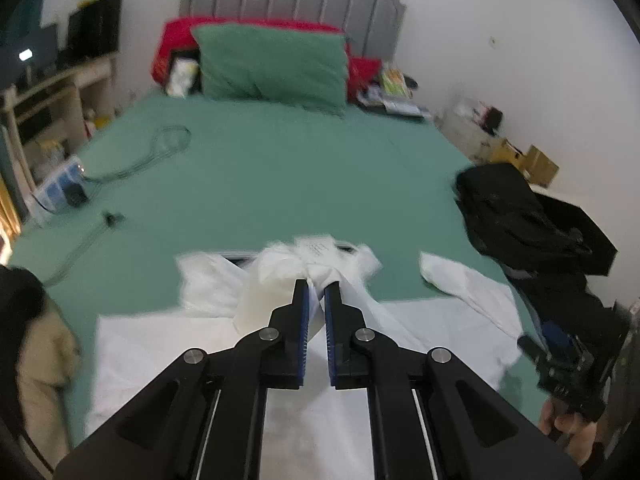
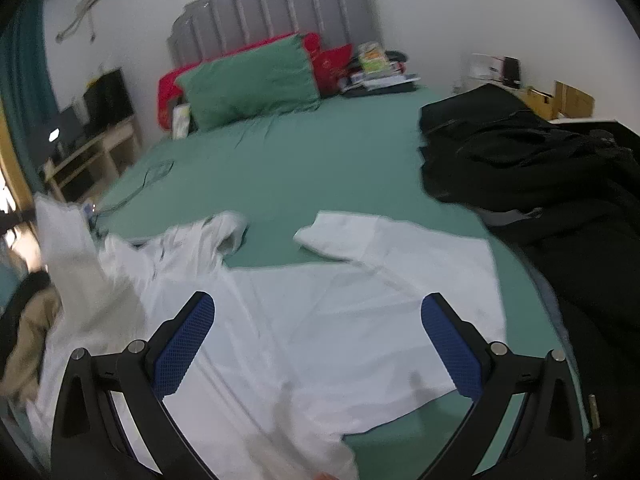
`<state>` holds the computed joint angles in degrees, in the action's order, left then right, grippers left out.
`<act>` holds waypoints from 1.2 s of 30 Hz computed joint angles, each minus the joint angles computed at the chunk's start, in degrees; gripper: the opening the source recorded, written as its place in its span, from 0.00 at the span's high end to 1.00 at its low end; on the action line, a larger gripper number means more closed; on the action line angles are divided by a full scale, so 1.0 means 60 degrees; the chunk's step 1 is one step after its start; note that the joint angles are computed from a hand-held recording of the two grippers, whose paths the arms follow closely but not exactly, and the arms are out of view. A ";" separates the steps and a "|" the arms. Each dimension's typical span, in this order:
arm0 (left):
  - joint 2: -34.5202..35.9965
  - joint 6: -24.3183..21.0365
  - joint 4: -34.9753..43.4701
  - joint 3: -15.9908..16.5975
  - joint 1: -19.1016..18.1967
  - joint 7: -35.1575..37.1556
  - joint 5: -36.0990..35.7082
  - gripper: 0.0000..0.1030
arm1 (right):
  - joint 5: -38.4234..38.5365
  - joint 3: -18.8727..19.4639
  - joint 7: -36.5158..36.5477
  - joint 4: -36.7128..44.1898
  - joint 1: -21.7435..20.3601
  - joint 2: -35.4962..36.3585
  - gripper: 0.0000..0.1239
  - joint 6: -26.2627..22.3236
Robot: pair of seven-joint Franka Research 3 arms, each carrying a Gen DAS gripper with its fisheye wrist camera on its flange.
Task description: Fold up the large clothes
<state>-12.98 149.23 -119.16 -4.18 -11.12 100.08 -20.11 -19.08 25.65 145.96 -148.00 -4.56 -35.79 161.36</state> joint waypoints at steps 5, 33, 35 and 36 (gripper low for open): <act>0.0452 -0.1585 -0.0011 0.0259 -0.0336 0.1703 -0.2203 0.46 | 0.0421 -0.0339 0.0267 -0.0100 -0.0015 0.0082 0.18 -0.0045; 0.1424 0.1221 -0.1132 0.0464 0.2537 0.0463 0.1796 0.44 | -0.3096 -0.2466 -0.0190 0.3208 0.2503 0.4386 0.38 -0.2897; 0.1344 0.1557 -0.1227 0.0439 0.2613 0.0397 0.2197 0.44 | -0.2914 -0.2828 -0.1070 0.3720 0.2549 0.4947 0.38 -0.2919; 0.1365 0.1734 -0.1231 0.0417 0.2687 0.0165 0.2583 0.43 | -0.2887 -0.2965 -0.1381 0.3918 0.2586 0.5182 0.38 -0.2969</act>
<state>-4.79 159.64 -126.55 -1.68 5.00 101.07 -4.61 -36.40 7.86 137.67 -124.49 10.95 -4.70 143.55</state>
